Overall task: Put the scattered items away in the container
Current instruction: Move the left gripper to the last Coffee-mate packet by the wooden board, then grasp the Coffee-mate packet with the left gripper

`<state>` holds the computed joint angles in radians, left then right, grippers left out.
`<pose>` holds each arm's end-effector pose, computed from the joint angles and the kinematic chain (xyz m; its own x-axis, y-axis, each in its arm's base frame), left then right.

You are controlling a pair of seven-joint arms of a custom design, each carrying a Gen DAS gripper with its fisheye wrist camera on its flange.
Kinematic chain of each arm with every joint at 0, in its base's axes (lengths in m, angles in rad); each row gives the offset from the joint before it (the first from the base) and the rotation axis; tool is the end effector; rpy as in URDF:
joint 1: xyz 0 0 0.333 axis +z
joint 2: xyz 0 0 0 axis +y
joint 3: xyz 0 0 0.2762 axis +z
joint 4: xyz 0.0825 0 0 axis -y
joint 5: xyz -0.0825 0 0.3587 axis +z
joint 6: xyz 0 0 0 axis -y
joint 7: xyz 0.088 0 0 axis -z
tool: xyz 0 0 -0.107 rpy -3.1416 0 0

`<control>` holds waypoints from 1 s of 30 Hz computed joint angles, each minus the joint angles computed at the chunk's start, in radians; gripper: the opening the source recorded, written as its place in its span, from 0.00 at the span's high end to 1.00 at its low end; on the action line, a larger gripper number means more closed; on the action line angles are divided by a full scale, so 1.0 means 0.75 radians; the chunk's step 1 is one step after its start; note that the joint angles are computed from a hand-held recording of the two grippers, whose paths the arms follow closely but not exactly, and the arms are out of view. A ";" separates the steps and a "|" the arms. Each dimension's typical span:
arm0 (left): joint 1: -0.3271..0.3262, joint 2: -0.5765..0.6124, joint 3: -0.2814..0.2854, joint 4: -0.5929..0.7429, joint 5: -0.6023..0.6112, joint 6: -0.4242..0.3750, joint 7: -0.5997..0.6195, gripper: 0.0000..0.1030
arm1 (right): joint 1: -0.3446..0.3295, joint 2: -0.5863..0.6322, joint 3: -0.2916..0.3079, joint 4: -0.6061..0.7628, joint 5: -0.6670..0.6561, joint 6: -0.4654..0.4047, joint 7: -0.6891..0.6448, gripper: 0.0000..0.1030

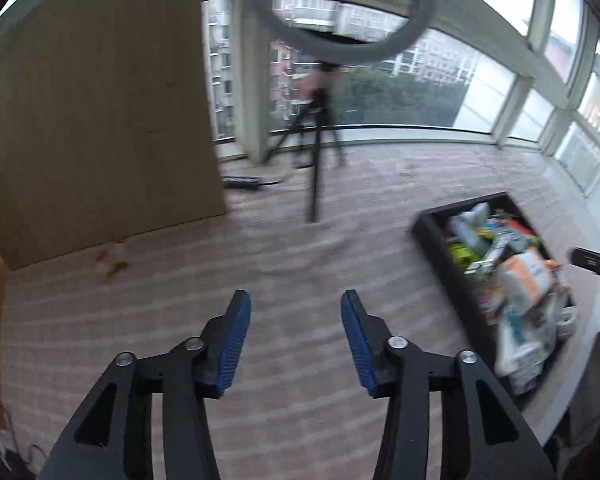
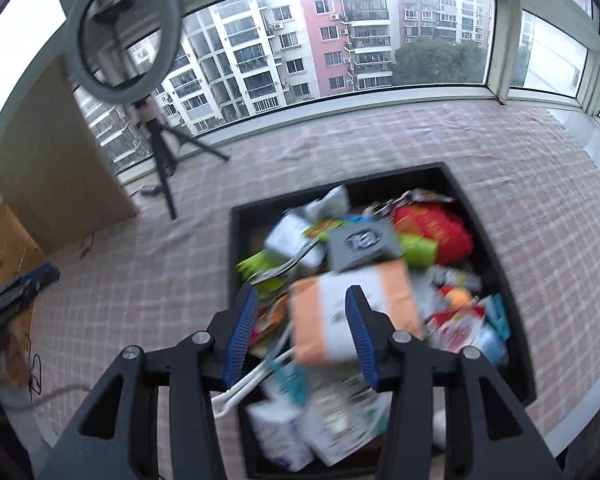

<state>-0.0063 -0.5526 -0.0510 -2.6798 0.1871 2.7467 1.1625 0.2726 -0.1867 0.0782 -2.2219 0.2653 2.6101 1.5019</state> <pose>0.4058 -0.0309 0.4549 0.1812 -0.9820 0.0540 -0.7886 -0.1779 -0.5886 0.4890 0.1746 0.4900 0.2791 -0.9425 -0.1841 -0.8337 -0.1427 -0.5335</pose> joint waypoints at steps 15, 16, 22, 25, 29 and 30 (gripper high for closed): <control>0.203 0.580 0.434 0.358 -0.461 -0.037 0.617 0.43 | 0.087 -0.198 0.220 -0.214 -0.279 -0.088 0.690 0.44; 0.213 0.634 0.430 0.406 -0.524 -0.053 0.624 0.39 | 0.092 -0.202 0.228 -0.221 -0.293 -0.099 0.730 0.44; 0.291 0.861 0.339 0.614 -0.756 -0.147 0.626 0.39 | 0.097 -0.239 0.256 -0.256 -0.424 -0.183 0.933 0.44; 0.318 0.919 0.285 0.659 -0.705 -0.140 0.559 0.39 | 0.105 -0.277 0.243 -0.291 -0.423 -0.201 0.983 0.44; 0.351 0.985 0.224 0.714 -0.626 -0.162 0.456 0.39 | 0.099 -0.327 0.243 -0.329 -0.441 -0.236 1.039 0.44; 0.351 0.996 0.215 0.718 -0.576 -0.157 0.417 0.39 | 0.099 -0.341 0.240 -0.341 -0.438 -0.242 1.046 0.44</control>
